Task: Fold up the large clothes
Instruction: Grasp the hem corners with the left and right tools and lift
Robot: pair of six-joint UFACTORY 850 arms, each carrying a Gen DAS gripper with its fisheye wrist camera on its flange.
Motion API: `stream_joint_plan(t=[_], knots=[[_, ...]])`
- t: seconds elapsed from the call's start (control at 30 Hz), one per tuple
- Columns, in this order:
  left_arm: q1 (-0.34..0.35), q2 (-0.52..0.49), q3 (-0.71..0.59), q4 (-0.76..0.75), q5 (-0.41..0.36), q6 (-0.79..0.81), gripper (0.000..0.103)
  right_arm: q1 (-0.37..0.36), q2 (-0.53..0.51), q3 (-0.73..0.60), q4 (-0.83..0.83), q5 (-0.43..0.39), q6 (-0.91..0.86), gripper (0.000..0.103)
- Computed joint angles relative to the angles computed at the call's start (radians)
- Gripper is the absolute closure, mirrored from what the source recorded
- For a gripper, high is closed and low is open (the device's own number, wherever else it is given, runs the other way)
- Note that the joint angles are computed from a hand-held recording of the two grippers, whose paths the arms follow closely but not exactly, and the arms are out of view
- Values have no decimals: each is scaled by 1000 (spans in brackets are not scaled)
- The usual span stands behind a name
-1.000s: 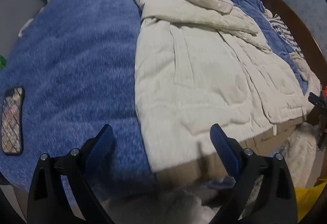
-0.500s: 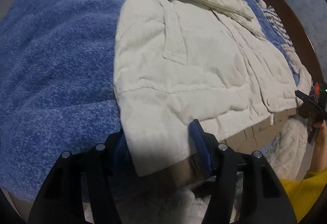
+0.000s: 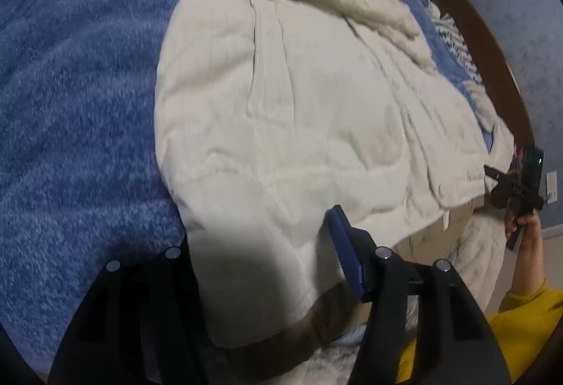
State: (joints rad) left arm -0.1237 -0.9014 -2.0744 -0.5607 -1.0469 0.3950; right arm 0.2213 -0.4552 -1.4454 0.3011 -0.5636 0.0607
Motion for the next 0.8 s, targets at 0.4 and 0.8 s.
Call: stream_joint_plan(t=[0.4,0.8], knots=[[-4,99,76,-113,32,193,81,44,96,50,-238,206,105,94],[12,21,-108,-174,241,186,92,45,11,-135,-474,271,292,95]])
